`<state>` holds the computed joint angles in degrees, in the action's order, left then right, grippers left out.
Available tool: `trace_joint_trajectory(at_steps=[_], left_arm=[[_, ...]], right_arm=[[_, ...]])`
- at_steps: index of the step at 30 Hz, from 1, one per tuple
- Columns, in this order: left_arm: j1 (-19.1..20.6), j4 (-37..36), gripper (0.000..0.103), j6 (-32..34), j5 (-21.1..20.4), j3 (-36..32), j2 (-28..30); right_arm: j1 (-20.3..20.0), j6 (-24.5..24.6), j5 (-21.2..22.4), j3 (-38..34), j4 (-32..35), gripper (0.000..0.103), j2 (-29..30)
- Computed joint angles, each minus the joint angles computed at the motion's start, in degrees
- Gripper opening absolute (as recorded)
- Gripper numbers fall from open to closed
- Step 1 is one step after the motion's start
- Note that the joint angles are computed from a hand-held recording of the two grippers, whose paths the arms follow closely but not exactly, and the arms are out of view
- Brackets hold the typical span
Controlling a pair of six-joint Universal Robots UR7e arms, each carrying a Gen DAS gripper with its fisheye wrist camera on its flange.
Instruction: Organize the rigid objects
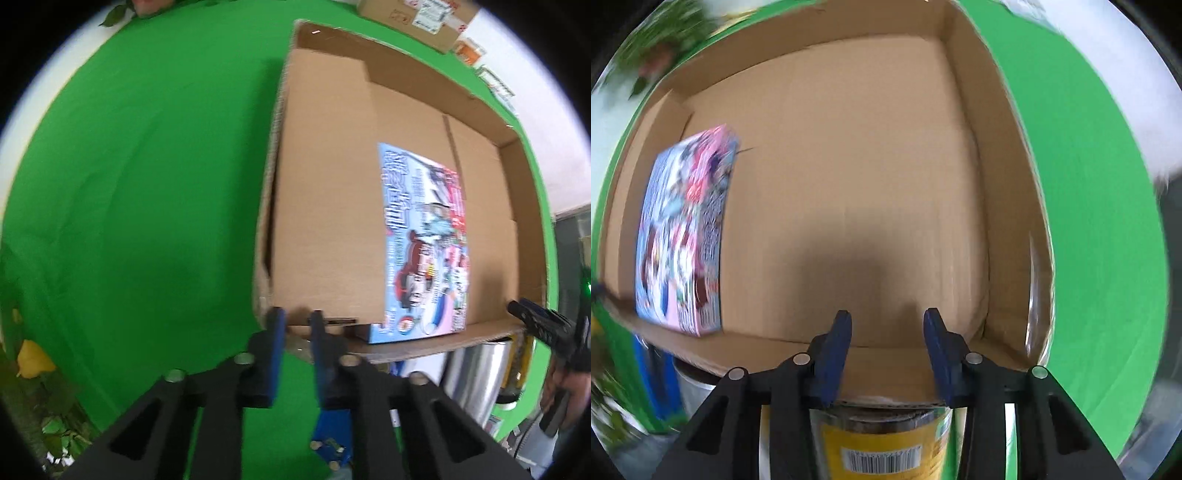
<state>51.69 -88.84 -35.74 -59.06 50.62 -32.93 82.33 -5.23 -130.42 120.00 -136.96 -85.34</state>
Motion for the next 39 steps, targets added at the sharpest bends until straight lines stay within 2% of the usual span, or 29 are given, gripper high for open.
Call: trace_joint_trajectory(at_steps=[2, 4, 5, 6, 7, 8, 9, 10, 11, 12, 14, 17, 18, 19, 20, 21, 22, 24, 25, 26, 27, 28, 31, 35, 39], left_arm=[[0.18, 0.78, 0.009, -0.13, -0.31, -0.73, 0.05], [-0.78, 1.43, 0.009, 2.05, 1.58, -0.89, -0.18], [-1.42, 0.18, 0.009, 3.15, 2.21, -0.07, -0.90], [-1.92, -1.68, 0.009, 4.02, 2.33, 0.80, -1.54], [-2.72, -4.77, 0.013, 5.48, 2.36, 2.23, -2.70], [-3.79, -7.57, 0.020, 6.94, 2.87, 3.48, -3.76], [-4.46, -9.11, 0.039, 7.73, 3.45, 4.20, -4.31], [-5.76, -12.24, 0.067, 9.12, 4.74, 5.65, -5.23], [-6.87, -14.76, 0.080, 10.03, 6.17, 6.56, -5.61], [-7.85, -17.45, 0.088, 11.07, 7.49, 7.55, -5.95], [-9.52, -23.30, 0.088, 14.58, 7.34, 9.14, -6.43], [-11.37, -23.66, 0.088, 14.08, 6.19, 7.82, -5.05], [-12.03, -24.14, 0.087, 13.62, 6.76, 8.25, -4.93], [-12.78, -25.40, 0.080, 13.54, 7.39, 9.55, -5.23], [-13.24, -26.75, 0.066, 13.94, 7.39, 11.02, -5.77], [-13.66, -25.96, 0.017, 14.25, 5.83, 11.18, -5.78], [-13.96, -22.77, 0.005, 13.39, 3.98, 10.43, -5.45], [-15.11, -22.55, 0.005, 12.54, 3.63, 12.11, -5.95], [-15.57, -24.15, 0.008, 12.84, 3.56, 13.52, -6.47], [-16.11, -24.35, 0.017, 12.29, 3.62, 13.95, -6.51], [-16.39, -23.51, 0.055, 11.15, 3.68, 13.75, -6.32], [-16.51, -23.16, 0.090, 9.76, 3.17, 13.64, -6.27], [-16.87, -28.04, 0.092, 8.29, 2.04, 16.32, -7.56], [-15.97, -26.28, 0.092, 8.43, -2.02, 14.36, -6.34], [-14.38, -23.21, 0.092, 11.64, -8.84, 11.68, -4.64]], right_arm=[[-0.23, 0.91, 0.70, 0.12, 0.64, 0.038, -0.48], [-0.27, 1.38, 1.22, -0.34, 1.05, 0.039, -1.06], [0.28, 1.41, 1.57, -0.30, -0.16, 0.046, -1.98], [0.15, 0.24, 2.95, 0.11, -1.77, 0.055, -3.50], [0.57, -1.27, 4.89, 0.99, -5.16, 0.083, -5.43], [1.42, -2.74, 5.79, 2.08, -9.43, 0.102, -7.16], [2.14, -3.68, 6.20, 3.02, -12.73, 0.103, -8.20], [3.02, -4.07, 6.87, 3.60, -14.86, 0.103, -9.60], [3.49, -3.52, 8.28, 3.77, -14.59, 0.103, -11.00], [3.57, -2.85, 9.60, 4.02, -13.37, 0.103, -12.45], [4.53, -1.37, 11.47, 4.40, -11.14, 0.103, -15.50], [7.02, -0.43, 11.25, 6.43, -11.62, 0.102, -18.67], [7.29, -0.29, 11.69, 7.13, -9.95, 0.102, -21.54], [8.36, 0.46, 11.70, 7.85, -8.65, 0.101, -23.48], [10.31, 1.67, 11.30, 8.29, -6.88, 0.085, -25.19], [11.89, 1.38, 11.70, 8.60, -5.18, 0.070, -27.63], [12.63, 0.83, 11.23, 9.01, -3.78, 0.047, -29.51], [14.26, 1.38, 9.58, 9.83, -1.03, 0.046, -33.34], [14.54, 1.93, 10.06, 10.19, 0.03, 0.057, -35.53], [14.33, 2.55, 10.00, 10.68, 0.43, 0.089, -37.32], [14.94, 3.46, 8.95, 10.80, 2.21, 0.103, -40.06], [14.97, 3.94, 8.27, 11.56, 1.58, 0.103, -42.14], [12.30, 4.95, 9.71, 12.24, 4.76, 0.103, -47.14], [12.43, 7.03, 6.82, 12.66, 6.30, 0.103, -50.70], [12.57, 10.54, 4.62, 13.48, 8.34, 0.103, -52.62]])
